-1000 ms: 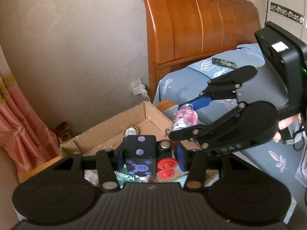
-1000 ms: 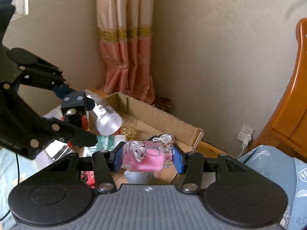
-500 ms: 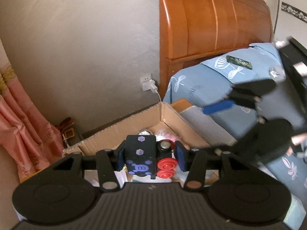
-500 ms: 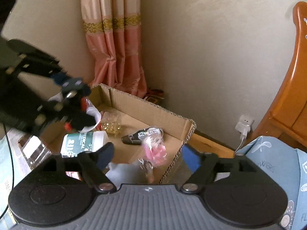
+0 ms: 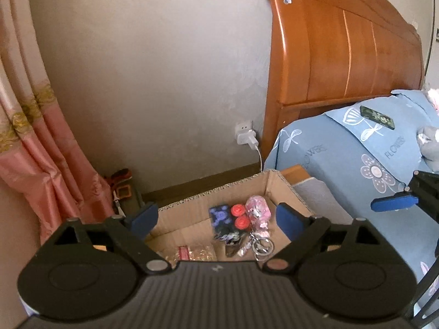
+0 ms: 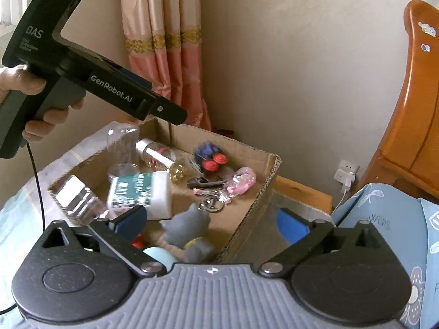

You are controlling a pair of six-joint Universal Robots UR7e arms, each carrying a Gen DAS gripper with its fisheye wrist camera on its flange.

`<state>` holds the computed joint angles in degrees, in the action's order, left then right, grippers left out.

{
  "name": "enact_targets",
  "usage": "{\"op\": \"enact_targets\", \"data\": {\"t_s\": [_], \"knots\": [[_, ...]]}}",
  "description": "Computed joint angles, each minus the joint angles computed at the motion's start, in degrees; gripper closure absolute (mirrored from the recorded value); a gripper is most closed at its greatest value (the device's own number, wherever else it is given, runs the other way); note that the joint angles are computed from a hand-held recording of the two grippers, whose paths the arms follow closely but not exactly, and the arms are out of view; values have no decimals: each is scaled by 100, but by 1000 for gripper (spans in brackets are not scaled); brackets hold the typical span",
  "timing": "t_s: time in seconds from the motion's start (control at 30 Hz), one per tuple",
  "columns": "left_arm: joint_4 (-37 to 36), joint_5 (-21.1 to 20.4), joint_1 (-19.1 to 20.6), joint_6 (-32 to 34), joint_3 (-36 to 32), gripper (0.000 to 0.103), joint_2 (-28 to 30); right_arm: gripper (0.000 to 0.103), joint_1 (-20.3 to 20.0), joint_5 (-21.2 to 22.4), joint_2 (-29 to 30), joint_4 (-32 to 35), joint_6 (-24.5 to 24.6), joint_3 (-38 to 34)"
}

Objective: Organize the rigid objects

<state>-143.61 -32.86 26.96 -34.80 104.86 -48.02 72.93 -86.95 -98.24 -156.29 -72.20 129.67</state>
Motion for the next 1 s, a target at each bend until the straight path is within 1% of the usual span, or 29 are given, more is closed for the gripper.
{"op": "enact_targets", "data": {"t_s": [0.13, 0.2, 0.3, 0.37, 0.5, 0.57, 0.67, 0.73, 0.8, 0.9, 1.0], "knots": [[414, 157, -330, -482, 294, 3, -227, 0, 93, -162, -375, 12, 265, 236], [658, 222, -529, -831, 463, 3, -340, 0, 145, -301, -601, -42, 455, 385], [1168, 304, -909, -1552, 811, 1, -573, 0, 268, -585, -938, -243, 741, 654], [1800, 356, -1225, -2381, 1035, 1, -730, 0, 198, -581, -1261, -350, 829, 876], [3322, 298, -1828, -4175, 1270, 1, -845, 0, -135, -431, -1964, -125, 1062, 1275], [4068, 106, -2135, -5150, 1306, 1, -785, 0, -312, -461, -2256, -193, 1171, 1538], [4495, -313, -2463, -6042, 1344, 1, -674, 0, -545, -606, -2703, -118, 1310, 1898], [5092, -633, -2658, -6704, 1164, 1, -512, 0, -737, -636, -3041, -17, 1359, 2140], [5382, -840, -2790, -7070, 1036, 1, -409, 0, -957, -587, -3446, 151, 1309, 2347], [5546, -1094, -2960, -7299, 903, 1, -382, 0, -1213, -529, -4144, 448, 1123, 2591], [5750, -1342, -3060, -7462, 704, 1, -354, 0, -1514, -251, -4943, 916, 944, 2682]]}}
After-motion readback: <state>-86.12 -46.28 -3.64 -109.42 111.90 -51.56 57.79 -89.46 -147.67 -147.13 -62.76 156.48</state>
